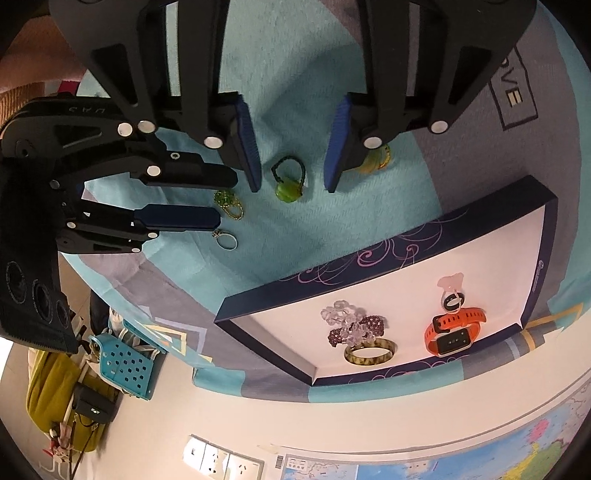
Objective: Organize jewelry
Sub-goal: 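Grasp the green-bead hair tie with the left tool while the right tool grasps the green-stone ring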
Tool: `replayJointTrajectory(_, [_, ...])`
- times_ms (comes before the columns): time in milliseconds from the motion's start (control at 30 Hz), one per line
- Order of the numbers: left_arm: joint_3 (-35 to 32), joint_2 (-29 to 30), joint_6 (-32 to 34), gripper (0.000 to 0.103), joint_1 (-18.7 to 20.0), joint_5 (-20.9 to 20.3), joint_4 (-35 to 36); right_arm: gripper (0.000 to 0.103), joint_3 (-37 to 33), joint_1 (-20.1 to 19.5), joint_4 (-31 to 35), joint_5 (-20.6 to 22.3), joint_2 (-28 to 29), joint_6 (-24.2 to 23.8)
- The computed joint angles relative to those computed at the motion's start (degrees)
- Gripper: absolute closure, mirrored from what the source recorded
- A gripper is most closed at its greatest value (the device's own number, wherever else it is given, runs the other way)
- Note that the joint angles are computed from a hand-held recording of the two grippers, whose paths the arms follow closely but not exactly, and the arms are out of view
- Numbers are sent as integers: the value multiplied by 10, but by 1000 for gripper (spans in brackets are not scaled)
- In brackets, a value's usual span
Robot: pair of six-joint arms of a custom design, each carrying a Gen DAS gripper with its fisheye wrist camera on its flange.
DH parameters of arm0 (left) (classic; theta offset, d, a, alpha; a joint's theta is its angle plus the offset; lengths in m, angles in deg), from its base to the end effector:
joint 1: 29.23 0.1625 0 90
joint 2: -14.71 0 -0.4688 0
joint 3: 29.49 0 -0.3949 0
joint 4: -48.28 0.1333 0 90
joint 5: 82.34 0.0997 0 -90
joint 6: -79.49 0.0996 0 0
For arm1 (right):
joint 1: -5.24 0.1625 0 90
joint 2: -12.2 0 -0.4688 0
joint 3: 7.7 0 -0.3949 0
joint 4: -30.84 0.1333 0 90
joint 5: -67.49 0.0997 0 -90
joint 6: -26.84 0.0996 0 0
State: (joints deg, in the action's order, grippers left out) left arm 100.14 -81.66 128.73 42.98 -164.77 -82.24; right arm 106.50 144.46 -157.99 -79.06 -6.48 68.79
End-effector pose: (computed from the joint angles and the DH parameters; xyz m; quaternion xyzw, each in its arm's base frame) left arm 0.0204 -0.4157 0.3265 0.5464 0.8326 -0.0430 0.0805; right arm 0.4181 -0.2943 -0.1295 0.0422 -0.8794 0.3560 0.3132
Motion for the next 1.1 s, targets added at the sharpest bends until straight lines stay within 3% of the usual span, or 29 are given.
replayJointTrajectory(100, [3,1,1,83,-2,5,-7,79,-3,-1,14,-1,-1,3])
replayJointTrajectory(367, [1,-2,2,85,2,-1,-2,96,-10,1,37,-6,-1,2])
replayJointTrajectory(1100, [-35,-29,9,85,25,-54,38,96,-3,12,-42,-8,-8,-40])
